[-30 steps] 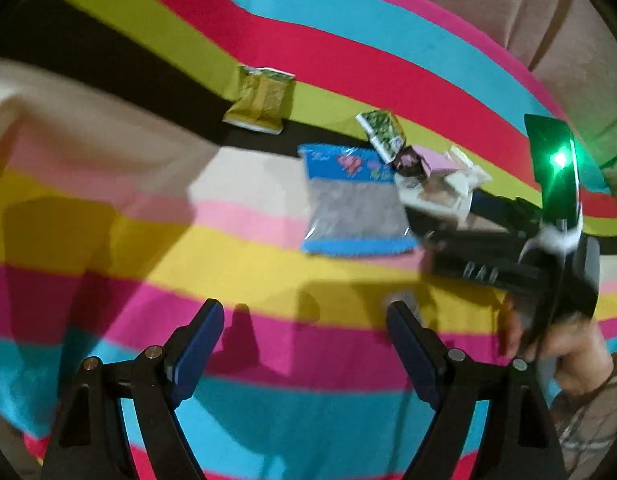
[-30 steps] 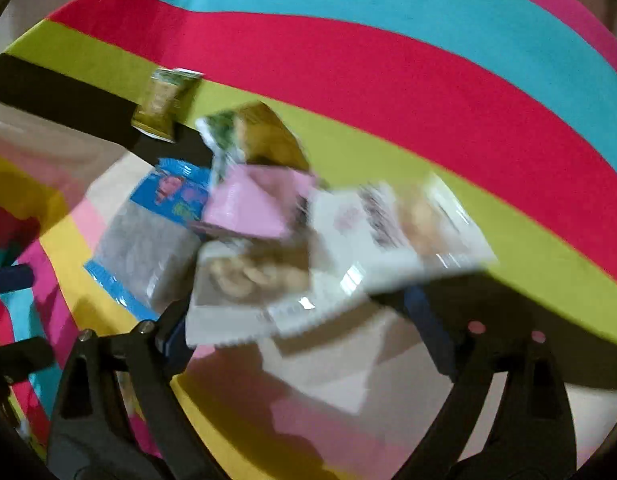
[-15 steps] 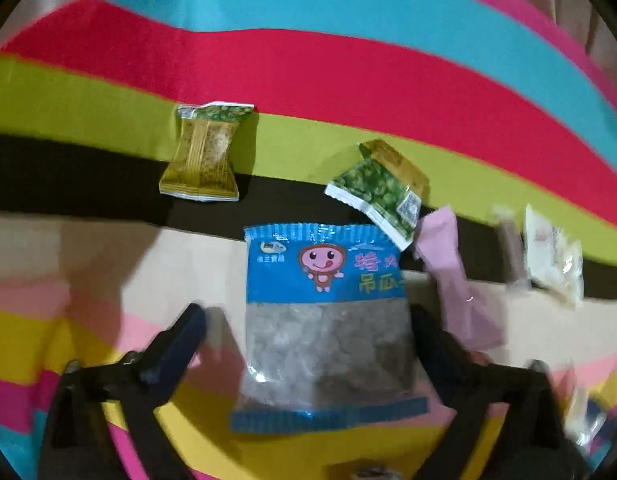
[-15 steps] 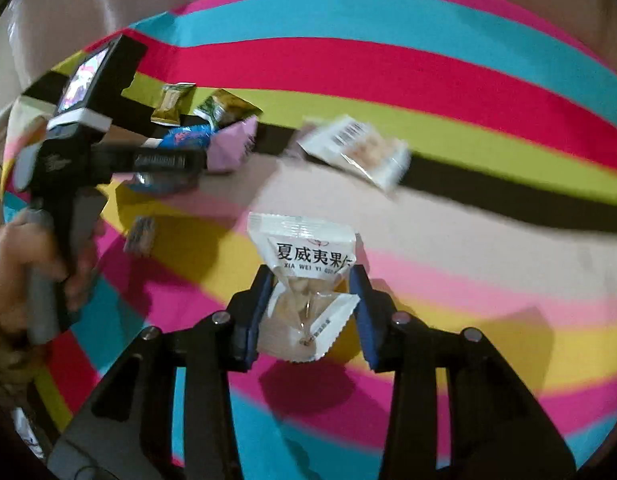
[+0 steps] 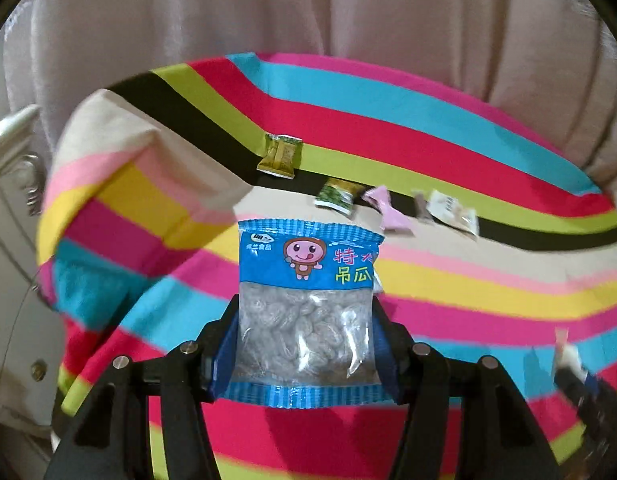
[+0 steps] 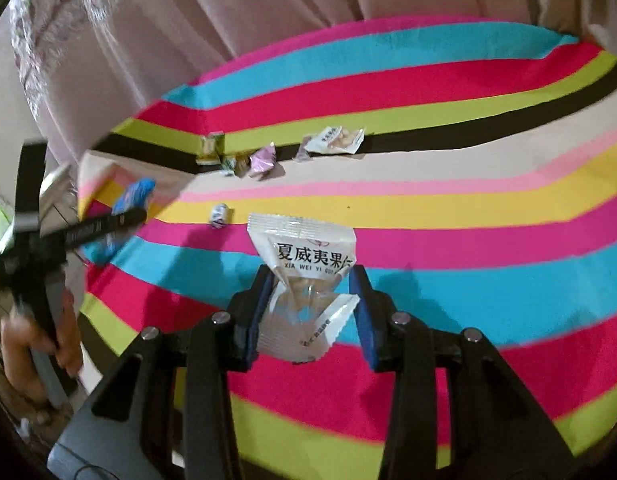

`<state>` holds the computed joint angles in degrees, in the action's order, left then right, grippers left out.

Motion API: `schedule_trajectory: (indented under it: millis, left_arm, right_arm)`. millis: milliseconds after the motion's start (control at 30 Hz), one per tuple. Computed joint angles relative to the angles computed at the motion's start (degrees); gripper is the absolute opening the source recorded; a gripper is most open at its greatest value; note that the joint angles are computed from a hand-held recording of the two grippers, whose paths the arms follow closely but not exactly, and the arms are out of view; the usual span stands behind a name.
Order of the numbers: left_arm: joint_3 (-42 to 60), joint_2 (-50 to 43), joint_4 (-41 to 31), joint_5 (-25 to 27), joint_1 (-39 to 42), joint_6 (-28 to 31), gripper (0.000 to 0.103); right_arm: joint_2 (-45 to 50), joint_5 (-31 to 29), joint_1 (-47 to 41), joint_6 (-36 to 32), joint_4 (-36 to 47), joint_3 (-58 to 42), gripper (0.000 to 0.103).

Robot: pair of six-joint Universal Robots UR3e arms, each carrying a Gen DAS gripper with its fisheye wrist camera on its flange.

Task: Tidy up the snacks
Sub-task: 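Grasp blue melon-seed bag with left tool while right tool grasps white nut packet, then lift both held packets and carry them over the white bin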

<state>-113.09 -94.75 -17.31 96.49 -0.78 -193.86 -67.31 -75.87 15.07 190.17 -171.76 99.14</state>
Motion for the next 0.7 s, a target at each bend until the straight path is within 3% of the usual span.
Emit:
schedule_trajectory:
  millis: [67, 267, 500, 700]
  left_arm:
    - [-3.4, 1.9, 3.0, 1.3, -2.1, 1.6, 0.058]
    - [-1.0, 5.9, 1.9, 7.9, -11.6, 1.8, 0.058]
    - [2.6, 13.7, -0.7, 12.3, -19.6, 2.4, 0.058]
    - [5.2, 17.9, -1.0, 18.8, -27.4, 3.1, 0.059]
  right_arm:
    - [-4.0, -0.4, 0.3, 1.4, -2.1, 4.3, 0.043]
    - [-15.8, -8.4, 5.1, 3.5, -4.9, 10.7, 0.043]
    - [-28.0, -25.0, 16.2, 2.0, -7.7, 11.0, 0.043]
    - [-32.2, -41.4, 28.9, -2.1, -9.9, 9.3, 0.043]
